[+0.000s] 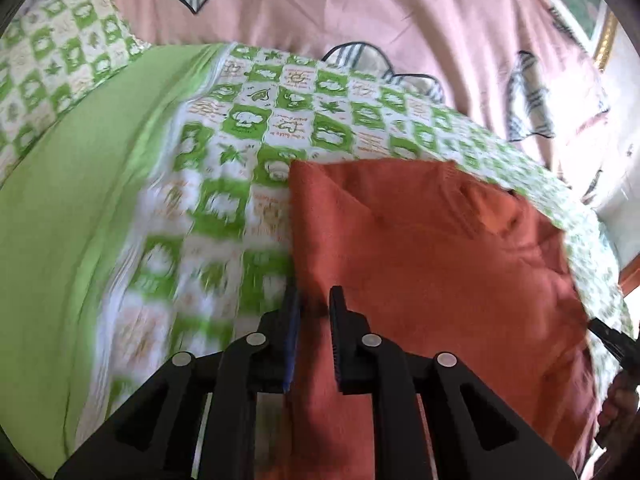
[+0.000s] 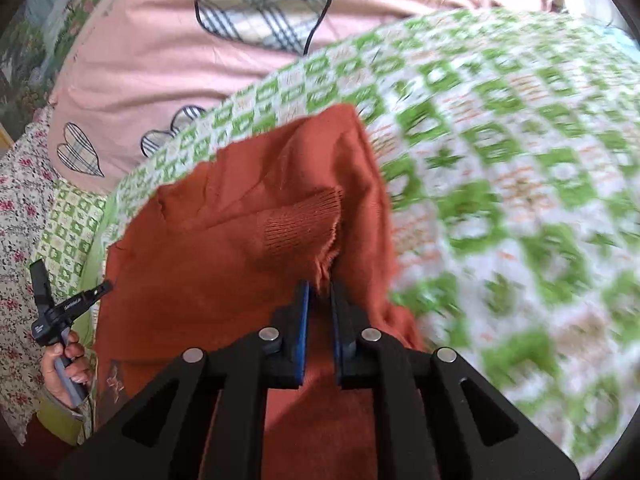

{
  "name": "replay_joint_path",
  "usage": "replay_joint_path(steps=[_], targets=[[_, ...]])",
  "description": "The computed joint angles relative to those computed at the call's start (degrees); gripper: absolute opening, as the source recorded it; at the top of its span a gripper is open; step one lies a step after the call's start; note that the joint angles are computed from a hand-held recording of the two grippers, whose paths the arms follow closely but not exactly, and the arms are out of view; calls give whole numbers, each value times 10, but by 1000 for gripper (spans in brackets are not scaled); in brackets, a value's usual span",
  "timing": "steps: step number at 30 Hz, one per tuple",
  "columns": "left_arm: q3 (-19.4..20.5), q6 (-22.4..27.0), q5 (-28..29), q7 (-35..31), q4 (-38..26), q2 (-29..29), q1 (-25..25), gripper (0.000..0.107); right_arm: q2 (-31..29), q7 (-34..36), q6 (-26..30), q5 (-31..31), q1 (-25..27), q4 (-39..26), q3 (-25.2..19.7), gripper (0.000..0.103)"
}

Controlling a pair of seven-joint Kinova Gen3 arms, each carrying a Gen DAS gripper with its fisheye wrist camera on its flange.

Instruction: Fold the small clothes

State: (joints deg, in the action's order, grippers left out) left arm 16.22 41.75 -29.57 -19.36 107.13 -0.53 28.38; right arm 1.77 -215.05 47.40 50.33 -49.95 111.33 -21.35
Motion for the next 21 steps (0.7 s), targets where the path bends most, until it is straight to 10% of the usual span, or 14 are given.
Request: replay_joint_path(steps=[11, 21], targets=[[170, 80, 73, 148, 98, -159, 17, 58, -38, -85, 140, -12, -92, 7, -113, 31], [312, 155, 197, 202, 106, -251, -13, 70, -16, -205, 239, -11, -213, -3, -154, 45]])
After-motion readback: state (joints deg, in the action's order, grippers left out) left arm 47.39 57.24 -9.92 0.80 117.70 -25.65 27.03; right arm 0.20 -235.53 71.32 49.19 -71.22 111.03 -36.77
